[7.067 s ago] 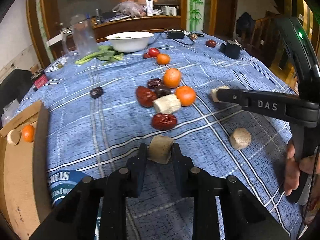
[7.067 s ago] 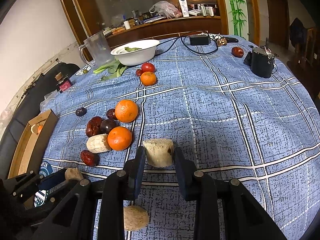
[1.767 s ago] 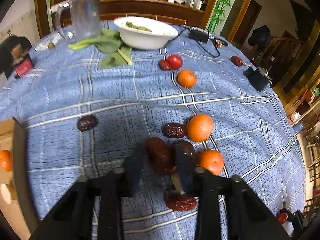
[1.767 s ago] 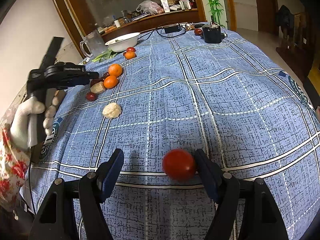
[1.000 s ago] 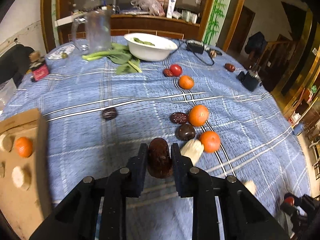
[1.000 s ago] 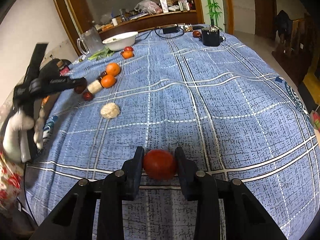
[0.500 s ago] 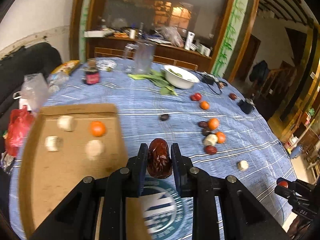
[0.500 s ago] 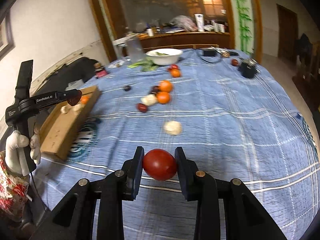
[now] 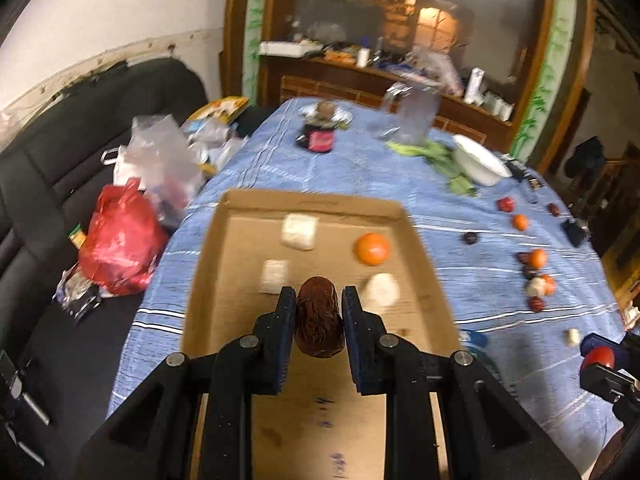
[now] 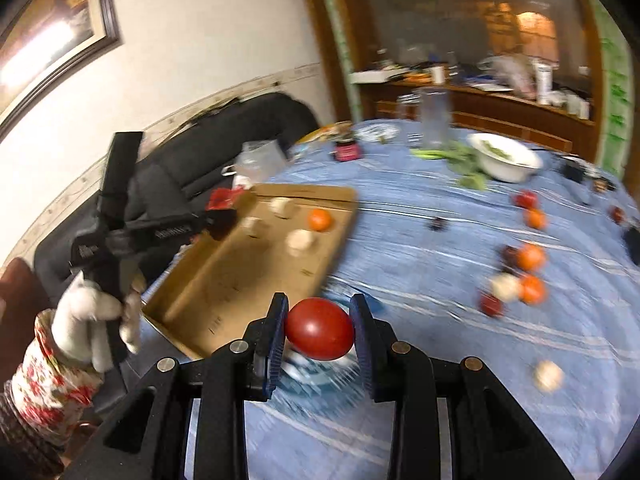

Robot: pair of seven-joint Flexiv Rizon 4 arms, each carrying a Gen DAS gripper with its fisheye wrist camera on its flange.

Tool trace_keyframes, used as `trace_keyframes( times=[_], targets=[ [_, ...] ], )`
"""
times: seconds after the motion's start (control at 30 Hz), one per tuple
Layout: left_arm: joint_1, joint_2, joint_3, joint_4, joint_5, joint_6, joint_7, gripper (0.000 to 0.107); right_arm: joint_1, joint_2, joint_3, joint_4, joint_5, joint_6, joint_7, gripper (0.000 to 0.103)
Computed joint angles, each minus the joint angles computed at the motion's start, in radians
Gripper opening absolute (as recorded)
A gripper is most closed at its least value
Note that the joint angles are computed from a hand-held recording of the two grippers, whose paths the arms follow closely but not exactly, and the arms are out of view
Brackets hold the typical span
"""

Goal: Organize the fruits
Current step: 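Carry the date and tomato over the cardboard tray and open both tools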

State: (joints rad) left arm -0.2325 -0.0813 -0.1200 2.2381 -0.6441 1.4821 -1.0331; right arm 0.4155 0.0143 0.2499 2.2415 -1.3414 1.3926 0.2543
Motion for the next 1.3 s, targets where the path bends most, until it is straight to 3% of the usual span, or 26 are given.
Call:
trace_keyframes(
  times=[0.1, 0.27, 0.37, 0.6, 0.9, 1.07, 1.17, 1.3],
  targets=[
    [0.017, -0.04, 0.043, -0.048, 0.133, -0.066, -0.113, 0.023, 0.032, -0.121, -0.02, -0.095, 0.055, 0.012, -0.087, 0.035],
    [0.049, -0.095, 0.078, -0.116, 0.283, -0.172, -0.263, 0.023, 0.105, -0.287, -0.022, -0.233, 0.314, -0.066, -0.371, 0.035],
    [0.066, -0.117, 0.081, -0.148, 0.327, -0.223, -0.307, 0.023, 0.131, -0.34, -0.029, -0.279, 0.412, -0.097, -0.47, 0.035],
    [0.079, -0.135, 0.082, -0.182, 0.398, -0.247, -0.36, 0.023, 0.19, -0.409, -0.066, -0.349, 0.572, -0.145, -0.612, 0.035],
    [0.097, -0.132, 0.058, -0.165, 0.344, -0.236, -0.328, 0.025, 0.256, -0.425, -0.121, -0.372, 0.644, -0.186, -0.677, 0.035],
    [0.107, -0.108, 0.047, -0.131, 0.279, -0.23, -0.31, 0.038, 0.277, -0.426, -0.144, -0.374, 0.618, -0.196, -0.65, 0.035],
    [0.12, -0.071, 0.013, -0.087, 0.147, -0.213, -0.224, 0.041, 0.29, -0.413, -0.168, -0.359, 0.565, -0.184, -0.603, 0.037],
    [0.095, 0.0, 0.003, -0.023, -0.045, -0.173, -0.109, 0.052, 0.294, -0.38, -0.192, -0.32, 0.475, -0.129, -0.513, 0.049]
  ],
)
